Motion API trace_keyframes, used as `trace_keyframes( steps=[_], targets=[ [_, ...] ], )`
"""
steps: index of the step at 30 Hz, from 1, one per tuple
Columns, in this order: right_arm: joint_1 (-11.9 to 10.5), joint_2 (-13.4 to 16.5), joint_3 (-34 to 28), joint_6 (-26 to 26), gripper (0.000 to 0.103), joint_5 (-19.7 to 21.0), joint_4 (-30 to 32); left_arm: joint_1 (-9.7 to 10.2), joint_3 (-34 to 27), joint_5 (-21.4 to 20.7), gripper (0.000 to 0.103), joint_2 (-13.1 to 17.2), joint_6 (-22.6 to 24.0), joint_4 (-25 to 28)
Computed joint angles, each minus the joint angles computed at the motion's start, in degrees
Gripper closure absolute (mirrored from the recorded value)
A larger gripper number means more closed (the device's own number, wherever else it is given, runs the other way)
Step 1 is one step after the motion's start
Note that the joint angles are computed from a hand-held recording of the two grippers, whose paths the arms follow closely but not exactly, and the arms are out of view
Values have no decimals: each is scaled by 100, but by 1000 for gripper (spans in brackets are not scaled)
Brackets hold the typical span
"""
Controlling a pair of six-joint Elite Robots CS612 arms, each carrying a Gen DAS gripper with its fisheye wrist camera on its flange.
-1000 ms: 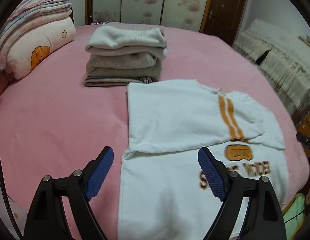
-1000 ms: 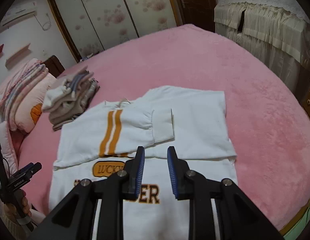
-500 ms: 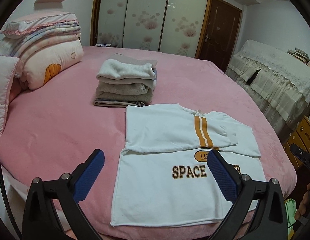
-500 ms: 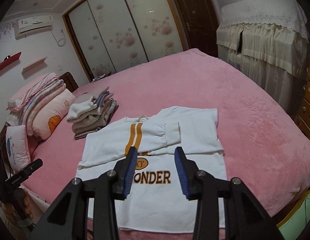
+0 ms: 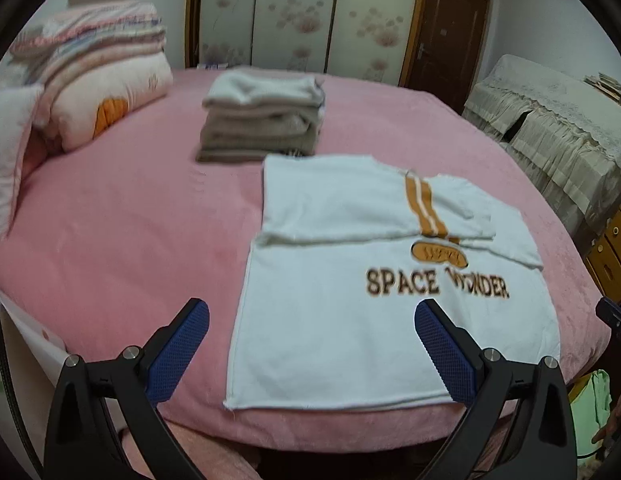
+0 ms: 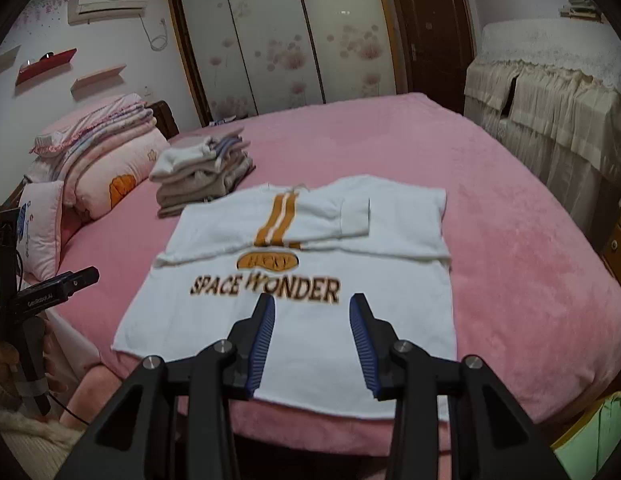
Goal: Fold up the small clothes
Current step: 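Raise both tools away from the sweatshirt, then move both tools to the sweatshirt hem corners and grasp them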
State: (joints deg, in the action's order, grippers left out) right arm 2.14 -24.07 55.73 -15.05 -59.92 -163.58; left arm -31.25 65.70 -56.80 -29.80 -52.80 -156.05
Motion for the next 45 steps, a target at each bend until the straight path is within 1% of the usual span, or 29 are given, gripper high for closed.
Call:
trace_keyframes(
  steps=[2, 3, 5, 6, 7, 8, 10, 12, 14, 18, 23, 31, 36, 38, 40, 42, 44, 45],
  targets=[
    [-11, 1, 65, -145, 64, -135, 89, 46, 42, -225, 1, 37, -189, 60],
    [-2, 7, 78, -257, 64, -287, 148, 78, 71, -386, 1, 62, -274, 35],
    [30, 36, 104, -483, 64, -712, 118, 142, 104, -649, 1, 114, -474, 28],
    [28, 54, 101, -548, 64, -826, 132, 170, 134, -764, 1, 137, -551, -46],
    [9, 89, 52, -566, 64, -848, 230, 193, 152, -837, 1, 153, -663, -42],
    [-27, 134, -14, -536, 64, -783, 377, 217, 185, -922, 1, 164, -773, -80],
    [-77, 225, -177, -360, 64, -799, 691, 263, 271, -1105, 1, 184, -930, -213],
    [-134, 342, -374, -194, 64, -809, 1050, 305, 333, -1262, 1, 205, -1036, -335],
    [-200, 446, -537, -65, 64, -723, 1335, 332, 353, -1341, 1, 230, -1094, -344],
    [-255, 542, -668, 57, 64, -772, 1553, 371, 313, -1641, 4, 321, -1017, -308],
    [-311, 694, -922, 201, 64, -731, 1897, 402, 254, -1813, 4, 409, -999, -369],
    [-375, 913, -1250, 348, 64, -374, 2516, 424, 397, -1934, 4, 459, -942, -955],
    [-400, 1011, -1393, 455, 67, -163, 2678, 435, 648, -1964, 12, 400, -1074, -1374],
    [-415, 1022, -1412, 460, 71, -74, 2719, 442, 702, -1983, 17, 396, -1145, -1521],
    [-436, 1029, -1430, 464, 82, 53, 2792, 450, 758, -2012, 21, 391, -1206, -1654],
    [-452, 1035, -1434, 467, 86, 153, 2833, 453, 811, -2035, 27, 377, -1253, -1721],
    [-458, 1029, -1417, 456, 87, 166, 2820, 453, 881, -2049, 35, 343, -1288, -1728],
    [-458, 1026, -1413, 456, 88, 166, 2821, 452, 890, -2050, 36, 332, -1302, -1703]
  ],
)
